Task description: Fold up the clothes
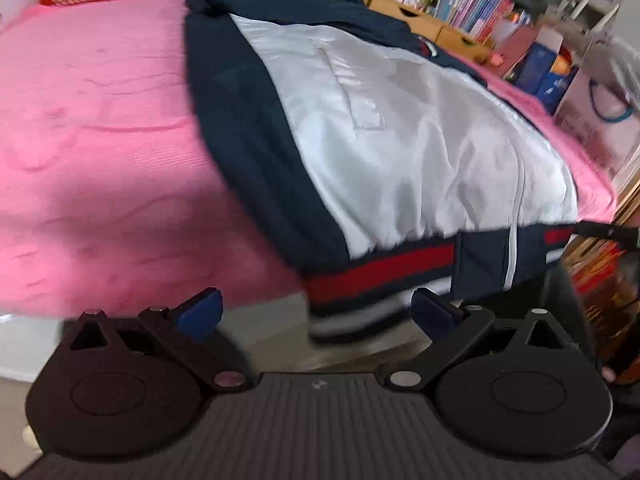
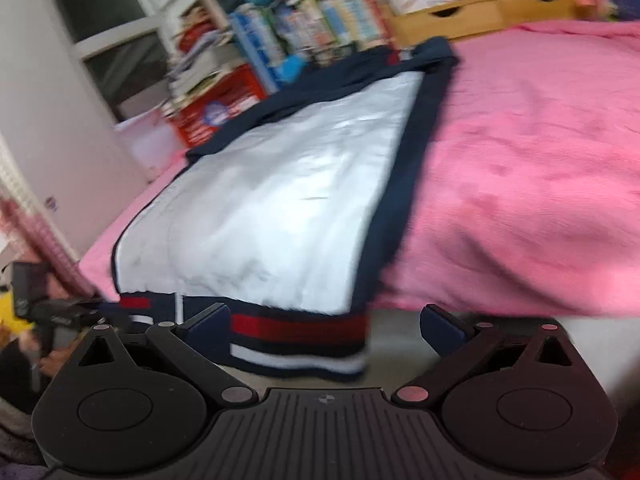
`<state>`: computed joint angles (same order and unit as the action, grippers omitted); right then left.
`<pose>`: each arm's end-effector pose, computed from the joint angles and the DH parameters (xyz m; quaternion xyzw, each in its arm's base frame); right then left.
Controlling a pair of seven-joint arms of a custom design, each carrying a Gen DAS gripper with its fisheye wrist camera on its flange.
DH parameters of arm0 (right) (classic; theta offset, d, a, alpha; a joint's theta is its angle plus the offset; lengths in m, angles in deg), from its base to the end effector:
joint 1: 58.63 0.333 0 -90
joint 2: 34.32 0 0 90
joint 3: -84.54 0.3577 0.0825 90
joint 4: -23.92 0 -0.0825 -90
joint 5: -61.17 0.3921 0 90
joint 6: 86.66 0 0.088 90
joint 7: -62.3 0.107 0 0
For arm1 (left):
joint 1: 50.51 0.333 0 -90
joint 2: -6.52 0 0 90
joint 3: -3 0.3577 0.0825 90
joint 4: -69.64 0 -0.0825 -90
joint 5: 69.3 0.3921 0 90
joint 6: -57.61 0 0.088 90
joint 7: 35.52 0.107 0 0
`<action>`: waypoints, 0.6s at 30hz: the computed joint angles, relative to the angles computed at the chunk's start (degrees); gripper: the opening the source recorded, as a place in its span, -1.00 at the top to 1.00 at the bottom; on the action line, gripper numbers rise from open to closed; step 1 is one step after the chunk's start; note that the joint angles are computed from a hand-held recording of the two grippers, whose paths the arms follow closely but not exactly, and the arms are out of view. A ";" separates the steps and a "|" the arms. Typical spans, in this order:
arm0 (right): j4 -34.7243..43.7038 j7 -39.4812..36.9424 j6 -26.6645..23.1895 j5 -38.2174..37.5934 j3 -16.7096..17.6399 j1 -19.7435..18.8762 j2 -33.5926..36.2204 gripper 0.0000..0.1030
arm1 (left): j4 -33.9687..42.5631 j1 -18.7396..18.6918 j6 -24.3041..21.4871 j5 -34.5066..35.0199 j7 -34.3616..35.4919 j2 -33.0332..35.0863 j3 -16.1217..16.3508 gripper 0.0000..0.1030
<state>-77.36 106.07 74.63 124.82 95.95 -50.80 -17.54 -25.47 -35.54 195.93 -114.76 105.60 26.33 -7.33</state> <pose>0.6712 0.1715 0.4993 -0.6717 0.5688 -0.0702 0.4693 0.7088 0.0709 0.4930 -0.5534 0.7391 -0.3763 0.0767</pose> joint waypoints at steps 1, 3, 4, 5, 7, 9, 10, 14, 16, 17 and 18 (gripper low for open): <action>1.31 -0.29 -0.55 -0.45 0.04 0.02 1.16 -0.95 | 0.43 -0.57 1.55 -0.28 -1.18 0.89 -0.03 -0.98; 4.14 0.51 -3.82 -0.54 0.34 -0.92 3.55 -0.60 | 2.27 0.26 -0.30 -2.17 -3.20 3.05 -0.76 -0.82; 5.57 2.58 -7.85 -0.47 0.38 -1.89 4.47 -0.06 | 3.41 1.10 -3.93 -2.70 -4.53 3.83 -1.13 -0.65; 6.60 6.08 -12.50 -1.05 0.07 -2.65 4.85 0.12 | 4.55 1.82 -7.89 -3.02 -5.84 4.49 -1.41 -0.06; 6.31 7.23 -18.83 -1.17 -0.04 -3.86 3.17 0.25 | 4.90 2.92 -15.45 -2.64 -7.46 2.99 -1.49 0.22; 4.61 2.14 -23.42 3.31 0.41 -5.23 -0.64 0.28 | 5.43 5.27 -22.74 -7.74 -5.34 0.61 -2.06 0.42; 3.92 -1.84 -25.17 7.61 0.58 -5.92 -2.66 0.28 | 6.45 7.16 -26.60 -12.92 -2.88 -0.16 -2.72 0.41; 10.77 -16.56 -15.41 21.32 -0.25 -3.46 -2.63 -0.01 | 14.14 5.44 -17.61 -25.03 10.80 -0.11 -2.02 0.07; 19.63 -8.55 -8.54 9.07 -3.42 0.80 3.46 -0.04 | 23.40 1.01 -10.12 -17.93 4.36 5.06 -0.27 0.08; 23.26 -0.13 -8.40 -0.44 -5.62 2.53 6.29 -0.02 | 26.26 -0.74 -7.40 -11.72 -1.87 6.87 0.38 0.08; 24.89 4.92 -8.64 -7.94 -6.31 3.11 7.77 -0.02 | 27.11 -0.97 -7.87 -6.81 -4.09 7.35 0.36 0.08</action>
<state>-52.46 110.98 65.99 116.88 89.64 -47.69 -9.77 1.64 -36.51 188.07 -121.56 101.52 33.67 -6.96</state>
